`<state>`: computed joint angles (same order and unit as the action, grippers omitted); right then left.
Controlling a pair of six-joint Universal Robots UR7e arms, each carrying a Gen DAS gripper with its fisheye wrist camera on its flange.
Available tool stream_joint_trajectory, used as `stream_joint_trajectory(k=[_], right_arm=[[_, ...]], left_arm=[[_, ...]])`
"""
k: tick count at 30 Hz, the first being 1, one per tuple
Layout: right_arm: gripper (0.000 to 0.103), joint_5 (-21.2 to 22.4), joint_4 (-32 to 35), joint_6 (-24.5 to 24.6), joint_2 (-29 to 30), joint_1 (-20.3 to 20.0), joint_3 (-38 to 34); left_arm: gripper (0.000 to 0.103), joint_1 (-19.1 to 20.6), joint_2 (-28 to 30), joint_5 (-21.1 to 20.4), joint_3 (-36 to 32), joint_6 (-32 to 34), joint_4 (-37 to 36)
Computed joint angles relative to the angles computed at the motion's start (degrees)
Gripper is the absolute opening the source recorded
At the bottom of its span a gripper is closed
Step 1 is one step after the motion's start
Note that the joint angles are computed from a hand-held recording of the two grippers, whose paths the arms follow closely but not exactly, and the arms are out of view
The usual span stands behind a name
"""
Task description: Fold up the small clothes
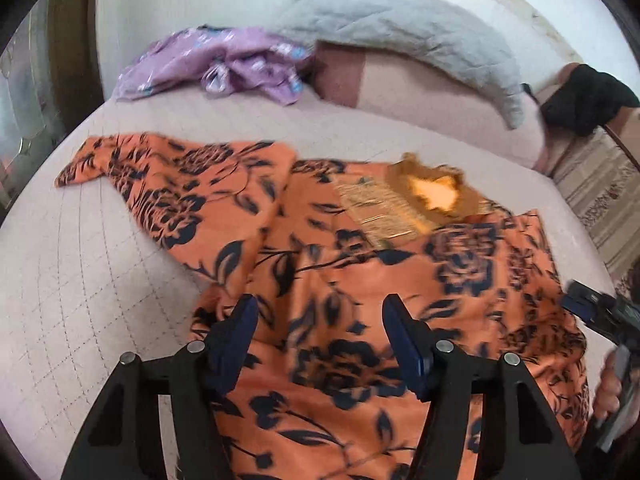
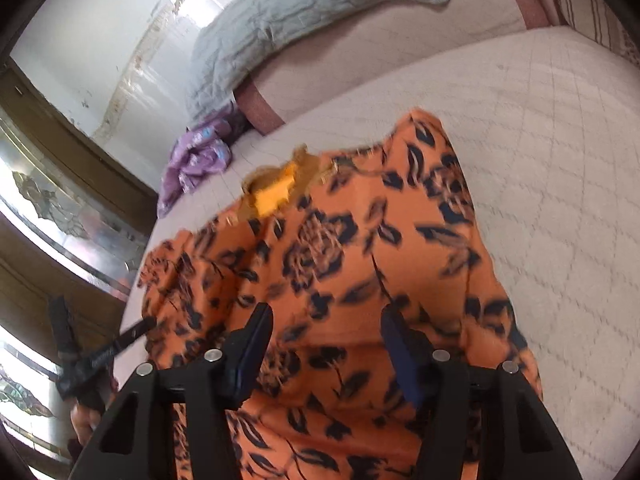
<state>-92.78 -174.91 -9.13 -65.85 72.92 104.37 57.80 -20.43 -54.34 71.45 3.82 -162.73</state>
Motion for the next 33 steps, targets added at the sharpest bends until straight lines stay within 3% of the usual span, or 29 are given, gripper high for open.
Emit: stream_joint_trajectory(k=[3, 7, 10, 14, 18, 21, 23, 27, 33], right_arm=[[0.058, -0.1, 1.9, 2.4, 0.9, -0.6, -1.5], [0.043, -3.4, 5.1, 3.9, 2.0, -0.5, -3.0], [0.043, -4.4, 5.5, 3.9, 2.2, -0.3, -3.3], [0.043, -5.3, 5.7, 4.0, 2.6, 0.0, -3.7], [0.043, -5.6, 5.6, 4.1, 2.8, 0.1, -3.9], [0.043, -5.6, 5.6, 4.1, 2.8, 0.2, -3.9], [0.043, -5.6, 5.5, 4.1, 2.8, 0.2, -3.8], [0.043, -6.1, 5.3, 3.8, 3.1, 0.4, -4.0], [0.043, -7.6, 4.1, 2.8, 3.8, 0.9, -4.1]], left_arm=[[0.066, -0.9, 0.6, 0.8, 0.5, 2.9, -1.8], [0.066, 0.9, 3.6, 1.2, -6.6, -3.2, 10.1], [0.054, 3.1, 4.2, -3.2, -10.4, -8.8, 17.2], [0.040, 3.8, 4.2, -7.8, -11.9, -9.0, 18.5], [0.040, 3.0, 6.4, -4.2, -15.7, -8.9, 21.3], [0.036, 3.4, 7.5, -4.8, -18.1, -8.8, 22.5], [0.003, 3.2, 8.3, -4.0, -19.7, -7.2, 22.9], [0.004, 2.3, 9.3, -1.2, -22.2, -1.1, 22.0], [0.003, 1.2, 12.4, 7.4, -31.0, 5.1, 25.2]])
